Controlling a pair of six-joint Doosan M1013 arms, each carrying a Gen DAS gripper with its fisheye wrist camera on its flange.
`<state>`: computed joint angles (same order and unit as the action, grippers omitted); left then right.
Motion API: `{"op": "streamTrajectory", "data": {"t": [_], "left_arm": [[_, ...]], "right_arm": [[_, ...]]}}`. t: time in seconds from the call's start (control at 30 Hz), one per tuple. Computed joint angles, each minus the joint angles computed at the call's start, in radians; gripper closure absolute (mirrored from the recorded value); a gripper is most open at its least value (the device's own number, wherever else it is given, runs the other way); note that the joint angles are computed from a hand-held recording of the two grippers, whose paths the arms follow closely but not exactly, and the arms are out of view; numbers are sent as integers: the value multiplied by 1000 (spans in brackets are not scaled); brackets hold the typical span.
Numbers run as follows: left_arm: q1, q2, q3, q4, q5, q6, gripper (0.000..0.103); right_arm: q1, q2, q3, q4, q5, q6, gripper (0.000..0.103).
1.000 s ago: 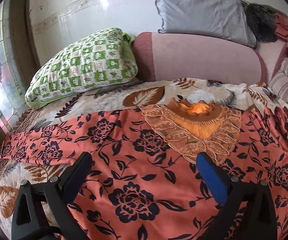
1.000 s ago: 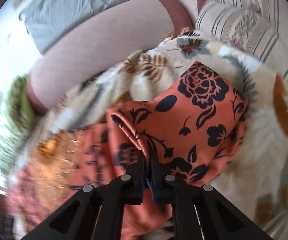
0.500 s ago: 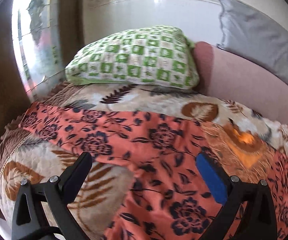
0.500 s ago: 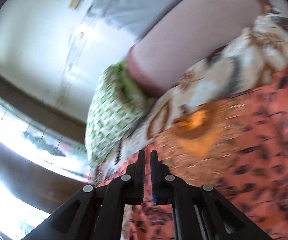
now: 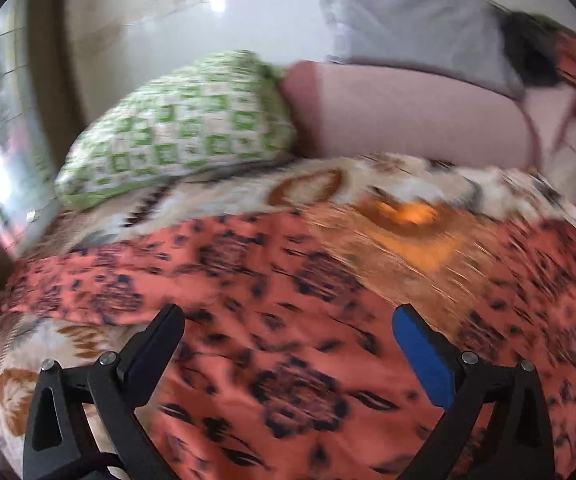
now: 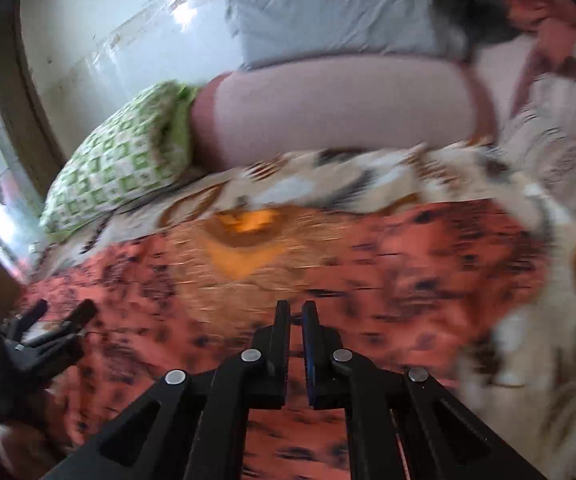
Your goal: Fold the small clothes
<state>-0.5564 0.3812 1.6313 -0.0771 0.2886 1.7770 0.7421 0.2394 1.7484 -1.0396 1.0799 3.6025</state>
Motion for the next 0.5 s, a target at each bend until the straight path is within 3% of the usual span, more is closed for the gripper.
{"op": "streamTrajectory", "data": {"t": [0.07,0.2,0.37,0.43,0.5], "left_arm": [[-10,-4,8,-152,39,159,0],[-45,-9,0,-241,134,214,0],[-109,1,-57,-212,229,138,0],[-136,7,-78,-144,237,66,0],[-156,13,-97,-109,250,11,0]], "right_arm": [[17,-25,56,-48,48,112,96],[-3,-74,139,-44,107,216,96],[-48,-145,236,-84,13,316,96],[-51,-181,285,-190,-70,418,96],[-28,-184,298,-276,-28,469,96]]}}
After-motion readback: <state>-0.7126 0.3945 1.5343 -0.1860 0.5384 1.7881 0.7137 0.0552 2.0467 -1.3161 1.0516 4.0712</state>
